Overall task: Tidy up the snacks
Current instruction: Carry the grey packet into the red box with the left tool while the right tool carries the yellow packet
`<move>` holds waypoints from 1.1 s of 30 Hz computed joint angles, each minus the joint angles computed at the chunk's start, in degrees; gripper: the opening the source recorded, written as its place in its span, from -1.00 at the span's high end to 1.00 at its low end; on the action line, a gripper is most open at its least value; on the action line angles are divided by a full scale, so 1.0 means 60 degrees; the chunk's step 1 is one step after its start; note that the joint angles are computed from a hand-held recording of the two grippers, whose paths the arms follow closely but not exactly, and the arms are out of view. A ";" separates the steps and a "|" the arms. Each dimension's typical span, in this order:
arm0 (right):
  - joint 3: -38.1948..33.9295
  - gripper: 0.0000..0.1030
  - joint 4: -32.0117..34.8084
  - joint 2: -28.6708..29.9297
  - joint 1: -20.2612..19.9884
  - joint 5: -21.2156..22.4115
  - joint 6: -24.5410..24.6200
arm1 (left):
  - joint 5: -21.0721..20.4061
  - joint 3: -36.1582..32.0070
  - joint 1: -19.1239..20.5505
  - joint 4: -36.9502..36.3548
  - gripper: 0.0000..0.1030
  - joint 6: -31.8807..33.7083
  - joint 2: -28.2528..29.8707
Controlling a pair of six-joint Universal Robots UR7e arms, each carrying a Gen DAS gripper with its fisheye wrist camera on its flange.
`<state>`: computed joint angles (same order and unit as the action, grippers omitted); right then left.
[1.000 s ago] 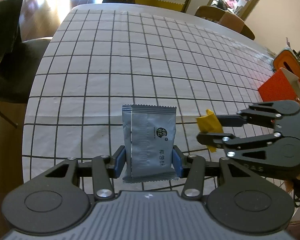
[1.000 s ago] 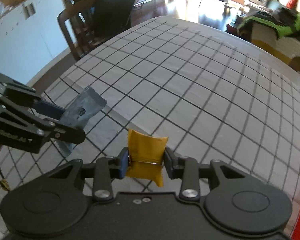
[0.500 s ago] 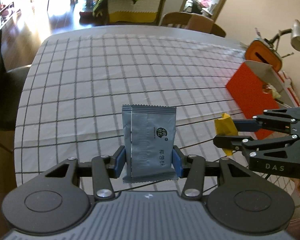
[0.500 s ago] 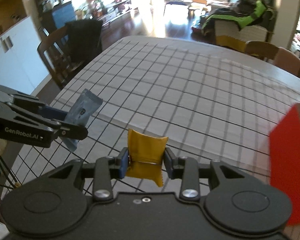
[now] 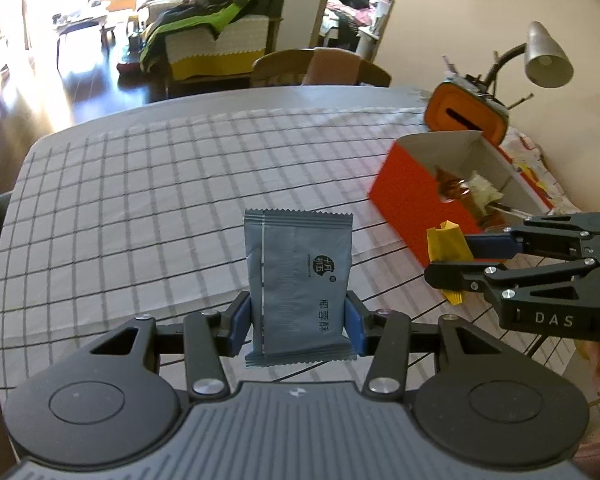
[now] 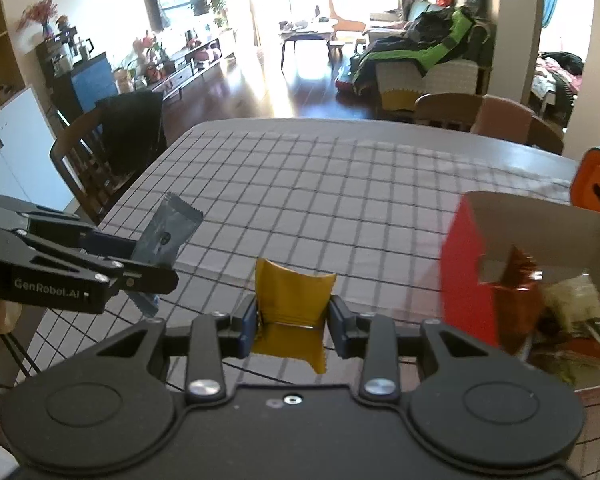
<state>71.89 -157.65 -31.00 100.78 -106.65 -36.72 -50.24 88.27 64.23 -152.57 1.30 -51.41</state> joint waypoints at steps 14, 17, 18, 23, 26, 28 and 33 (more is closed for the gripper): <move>0.0040 0.32 -0.0055 -0.0927 -0.0792 0.0504 -0.0623 | 0.0133 -0.1760 -0.0736 0.0245 0.08 -0.0034 0.1824; -0.0026 0.32 -0.0018 -0.1045 -0.0963 0.0530 -0.0699 | 0.0133 -0.2271 -0.0834 0.0410 0.08 0.0014 0.2273; -0.0041 0.32 -0.0026 -0.1088 -0.1026 0.0536 -0.0731 | 0.0128 -0.2417 -0.0858 0.0466 0.08 0.0029 0.2402; -0.0252 0.31 0.0085 -0.1194 -0.1296 0.0519 -0.0732 | 0.0109 -0.3310 -0.0974 0.0912 0.08 0.0023 0.3129; -0.0483 0.31 0.0225 -0.1185 -0.1483 0.0467 -0.0688 | 0.0112 -0.3871 -0.1043 0.1205 0.08 0.0049 0.3564; -0.0654 0.31 0.0252 -0.1139 -0.1574 0.0354 -0.0699 | 0.0137 -0.4257 -0.1079 0.1350 0.08 0.0164 0.3874; -0.1286 0.31 0.0492 -0.0976 -0.1848 0.0108 -0.0729 | 0.0152 -0.5377 -0.1125 0.1924 0.08 0.0383 0.4691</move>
<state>64.17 -154.70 -36.86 89.69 -106.01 -41.09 -49.33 56.01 57.48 -141.03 3.60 -23.26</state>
